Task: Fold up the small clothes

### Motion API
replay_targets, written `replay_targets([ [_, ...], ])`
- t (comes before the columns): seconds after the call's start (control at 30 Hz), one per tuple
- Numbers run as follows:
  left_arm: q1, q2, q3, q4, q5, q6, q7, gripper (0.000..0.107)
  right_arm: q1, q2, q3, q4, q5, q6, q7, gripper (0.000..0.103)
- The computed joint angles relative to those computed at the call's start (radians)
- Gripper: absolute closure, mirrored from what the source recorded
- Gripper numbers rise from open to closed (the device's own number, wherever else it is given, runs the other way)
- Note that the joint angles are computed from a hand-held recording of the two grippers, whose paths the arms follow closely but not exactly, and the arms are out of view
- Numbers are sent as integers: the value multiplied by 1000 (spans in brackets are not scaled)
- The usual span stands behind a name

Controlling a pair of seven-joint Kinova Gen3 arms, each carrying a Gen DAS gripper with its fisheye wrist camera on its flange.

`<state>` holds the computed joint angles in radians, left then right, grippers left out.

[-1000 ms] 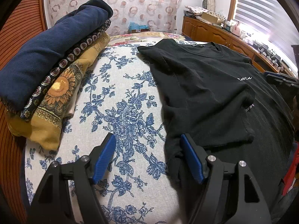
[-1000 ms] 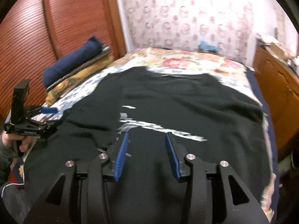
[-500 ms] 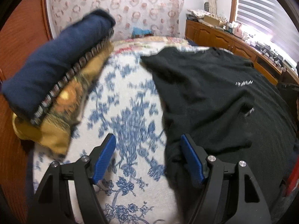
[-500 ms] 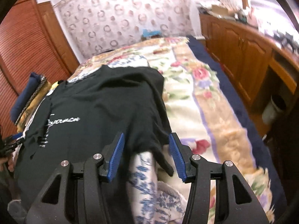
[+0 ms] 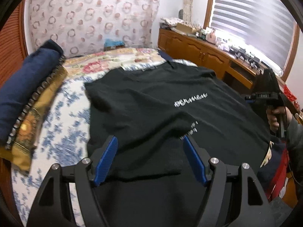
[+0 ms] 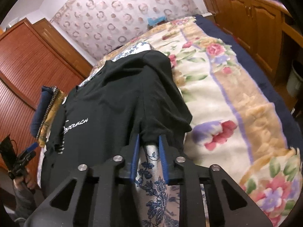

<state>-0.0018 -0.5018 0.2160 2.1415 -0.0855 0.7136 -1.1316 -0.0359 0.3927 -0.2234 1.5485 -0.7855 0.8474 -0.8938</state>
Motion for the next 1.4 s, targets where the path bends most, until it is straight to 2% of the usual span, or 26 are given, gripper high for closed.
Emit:
replay_targets([
  [0.03,0,7,10,3,1,-1,4,35,-6,-11,2,9,6,-20,2,96],
  [0.07,-1,14,21,4,1,-1,8,35,-3,-20,0,17,1,-31,12,97],
  [0.43,7,42,45,30,-21,-9,51,35,-25,-156,-35,109,-107,-221,192,103],
  [0.53,8,53,44,36,-28,-14,57,35,-44,-195,-49,103,-170,-213,282,103],
  [0.63,-1,75,61,44,-48,-15,76,35,-79,-217,-58,91,-154,-195,307,103],
  [0.7,-9,80,87,51,-75,-19,99,35,-101,-226,-70,91,-99,-225,261,103],
  [0.77,-7,84,95,50,-90,-16,113,35,-175,-221,-7,97,-36,-271,180,103],
  [0.8,-8,84,104,50,-99,-13,124,35,-217,-214,39,106,1,-300,139,96],
  [0.83,-5,87,102,50,-105,-14,126,35,-243,-206,67,106,32,-312,98,85],
  [0.87,-1,87,100,51,-109,-14,131,35,-250,-184,87,99,60,-308,58,77],
  [0.9,3,85,98,53,-111,-14,135,35,-241,-166,89,88,88,-292,17,68],
  [0.97,10,84,91,55,-113,-18,138,35,-225,-117,106,64,141,-245,-64,68],
  [1.03,11,83,94,57,-117,-17,146,35,-188,-93,80,59,172,-225,-104,67],
  [1.1,9,86,102,54,-126,-13,155,35,-113,-60,29,41,151,-171,-108,67],
  [1.17,11,89,102,53,-132,-13,160,35,-81,-25,20,16,131,-116,-135,68],
  [1.2,14,89,100,53,-132,-13,162,35,-67,-18,13,15,121,-107,-135,70],
  [1.23,17,88,97,54,-132,-14,162,35,-46,-5,4,7,99,-83,-125,80],
  [1.27,17,88,97,54,-133,-14,164,35,-16,1,-18,9,67,-72,-104,85],
  [1.33,20,89,95,53,-135,-14,166,35,-12,-20,-17,32,52,-98,-61,97],
  [1.4,21,88,96,54,-137,-13,168,35,-17,-50,-22,56,48,-141,-36,98],
])
